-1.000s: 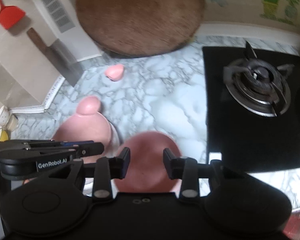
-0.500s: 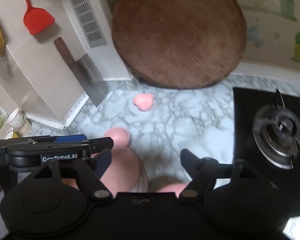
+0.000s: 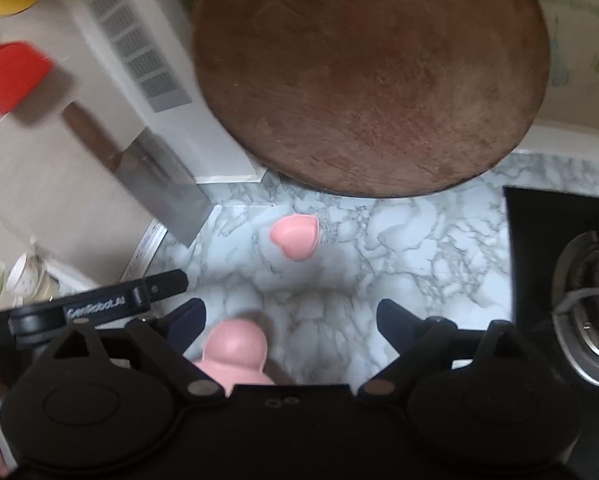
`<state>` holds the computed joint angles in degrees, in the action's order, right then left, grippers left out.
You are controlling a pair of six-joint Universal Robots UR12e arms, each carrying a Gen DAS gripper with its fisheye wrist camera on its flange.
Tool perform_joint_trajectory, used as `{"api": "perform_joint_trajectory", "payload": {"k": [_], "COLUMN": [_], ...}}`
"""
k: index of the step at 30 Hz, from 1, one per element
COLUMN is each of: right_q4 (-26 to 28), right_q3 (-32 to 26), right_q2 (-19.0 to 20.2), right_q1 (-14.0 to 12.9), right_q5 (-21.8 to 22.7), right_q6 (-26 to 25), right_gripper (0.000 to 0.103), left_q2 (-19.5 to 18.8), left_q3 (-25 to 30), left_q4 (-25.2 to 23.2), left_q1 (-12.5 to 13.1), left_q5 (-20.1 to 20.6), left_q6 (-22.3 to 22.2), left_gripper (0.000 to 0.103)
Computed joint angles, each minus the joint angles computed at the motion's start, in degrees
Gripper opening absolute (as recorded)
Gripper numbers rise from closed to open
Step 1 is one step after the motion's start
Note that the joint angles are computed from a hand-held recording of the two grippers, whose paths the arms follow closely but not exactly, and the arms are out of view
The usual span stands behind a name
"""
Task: Organize plates and bowls
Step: 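Open both tools and move them toward the pink heart-shaped dish, then close the right tool on the heart dish rim while the left tool closes too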
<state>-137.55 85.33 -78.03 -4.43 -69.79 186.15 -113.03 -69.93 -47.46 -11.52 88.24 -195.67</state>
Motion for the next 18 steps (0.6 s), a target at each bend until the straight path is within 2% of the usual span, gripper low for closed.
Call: {"api": "perform_joint_trajectory", "payload": {"k": [7,14,18], "right_q4": [1.61,4.54,6.08], "right_q3": [-5.77,-11.76,-14.40], "right_q2": [6.26,11.32,13.59], "right_q1": [-0.78,-0.21,0.14], "right_q5": [4.66,3.34,2.32], "right_q6": [7.31,7.99,6.84], "right_gripper": [0.092,0.085,0.079], "left_q2": [-4.44,-8.76,-10.43], "left_q3": [5.77,10.62,12.08], "left_q4": [-3.24,-6.63,-6.49], "left_q1": [0.47,0.05,0.12], "left_q5": [0.43,3.09,2.78], "left_q6": [-3.47,-4.61,-4.76], "left_gripper": [0.075,0.075,0.075]}}
